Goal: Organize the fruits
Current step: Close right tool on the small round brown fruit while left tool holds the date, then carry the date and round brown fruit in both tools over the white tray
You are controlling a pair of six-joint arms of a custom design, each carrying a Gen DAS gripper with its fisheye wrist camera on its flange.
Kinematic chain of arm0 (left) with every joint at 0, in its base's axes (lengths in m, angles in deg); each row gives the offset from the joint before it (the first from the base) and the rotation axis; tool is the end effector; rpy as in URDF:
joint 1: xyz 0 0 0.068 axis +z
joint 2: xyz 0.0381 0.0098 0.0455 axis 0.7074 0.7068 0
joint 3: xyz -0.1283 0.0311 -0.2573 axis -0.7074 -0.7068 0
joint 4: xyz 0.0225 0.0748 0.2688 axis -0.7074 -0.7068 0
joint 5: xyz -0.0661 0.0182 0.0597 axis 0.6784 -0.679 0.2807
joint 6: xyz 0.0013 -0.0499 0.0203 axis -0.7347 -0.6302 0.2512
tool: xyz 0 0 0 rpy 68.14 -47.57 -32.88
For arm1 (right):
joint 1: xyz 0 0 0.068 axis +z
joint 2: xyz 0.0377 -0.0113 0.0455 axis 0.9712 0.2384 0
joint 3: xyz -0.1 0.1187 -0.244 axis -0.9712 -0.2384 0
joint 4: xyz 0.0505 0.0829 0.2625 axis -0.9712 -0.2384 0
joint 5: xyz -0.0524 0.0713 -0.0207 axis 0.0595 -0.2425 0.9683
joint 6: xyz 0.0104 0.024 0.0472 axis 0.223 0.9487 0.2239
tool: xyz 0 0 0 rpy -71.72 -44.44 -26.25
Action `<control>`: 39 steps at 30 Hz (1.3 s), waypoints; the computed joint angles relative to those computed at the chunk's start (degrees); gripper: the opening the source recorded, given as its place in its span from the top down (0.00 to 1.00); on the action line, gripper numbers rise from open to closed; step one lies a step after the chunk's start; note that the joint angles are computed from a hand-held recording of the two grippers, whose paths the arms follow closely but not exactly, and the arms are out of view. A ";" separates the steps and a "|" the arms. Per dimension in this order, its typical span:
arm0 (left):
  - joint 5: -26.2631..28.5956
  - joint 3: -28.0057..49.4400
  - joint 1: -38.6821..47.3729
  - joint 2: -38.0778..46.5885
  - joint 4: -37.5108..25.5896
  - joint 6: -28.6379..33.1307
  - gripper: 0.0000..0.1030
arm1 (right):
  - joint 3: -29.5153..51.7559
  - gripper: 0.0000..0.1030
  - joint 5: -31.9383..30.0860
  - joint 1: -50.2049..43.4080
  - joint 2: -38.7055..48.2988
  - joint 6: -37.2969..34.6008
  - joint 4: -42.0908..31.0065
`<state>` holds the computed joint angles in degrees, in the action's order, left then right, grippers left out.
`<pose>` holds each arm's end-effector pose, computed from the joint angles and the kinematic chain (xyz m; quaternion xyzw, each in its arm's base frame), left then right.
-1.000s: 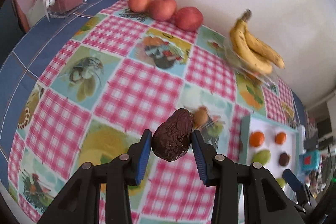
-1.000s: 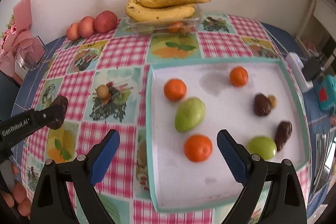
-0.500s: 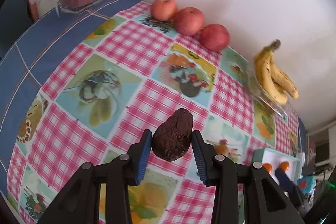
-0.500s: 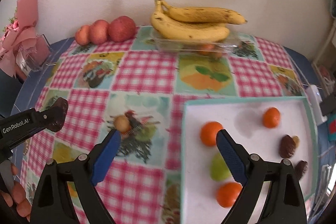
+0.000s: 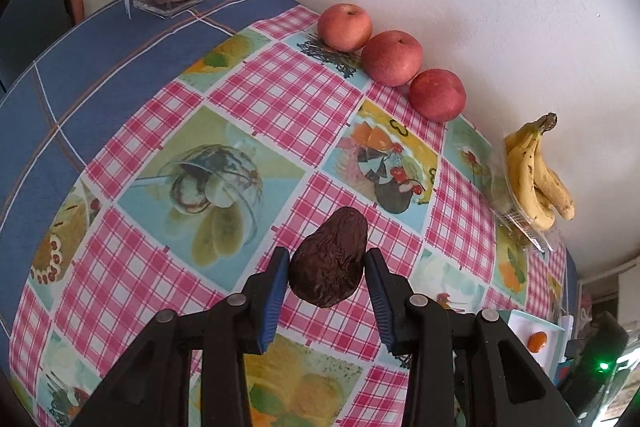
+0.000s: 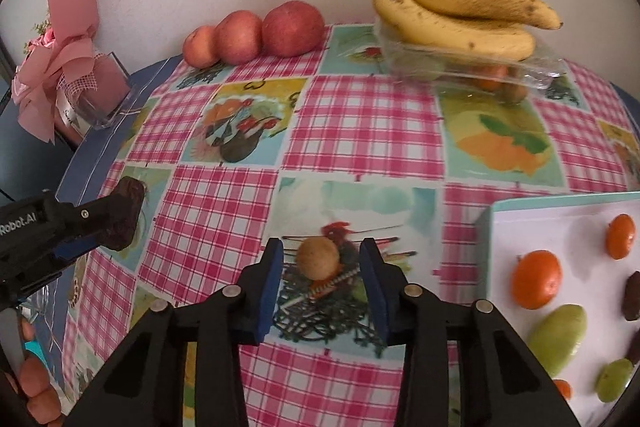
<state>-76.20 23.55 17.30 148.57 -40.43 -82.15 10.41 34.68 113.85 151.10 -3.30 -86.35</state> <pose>0.2478 -0.1293 0.1738 -0.1837 0.9463 -0.1566 0.2153 0.2369 0.1762 0.1386 -0.0105 0.9667 0.0867 0.2404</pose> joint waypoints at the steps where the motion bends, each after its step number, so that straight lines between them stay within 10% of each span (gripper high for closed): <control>1: 0.06 0.07 -0.05 0.07 0.04 0.01 0.60 | 0.25 0.64 0.03 0.12 0.79 0.00 0.27; 22: -0.81 1.53 -1.66 0.10 -1.66 0.19 0.60 | 0.17 0.74 -0.72 -0.20 2.10 0.06 1.45; 39: -10.18 5.95 -17.27 -6.60 -12.14 -4.61 0.60 | -1.55 0.74 2.95 0.33 -20.99 3.59 -19.81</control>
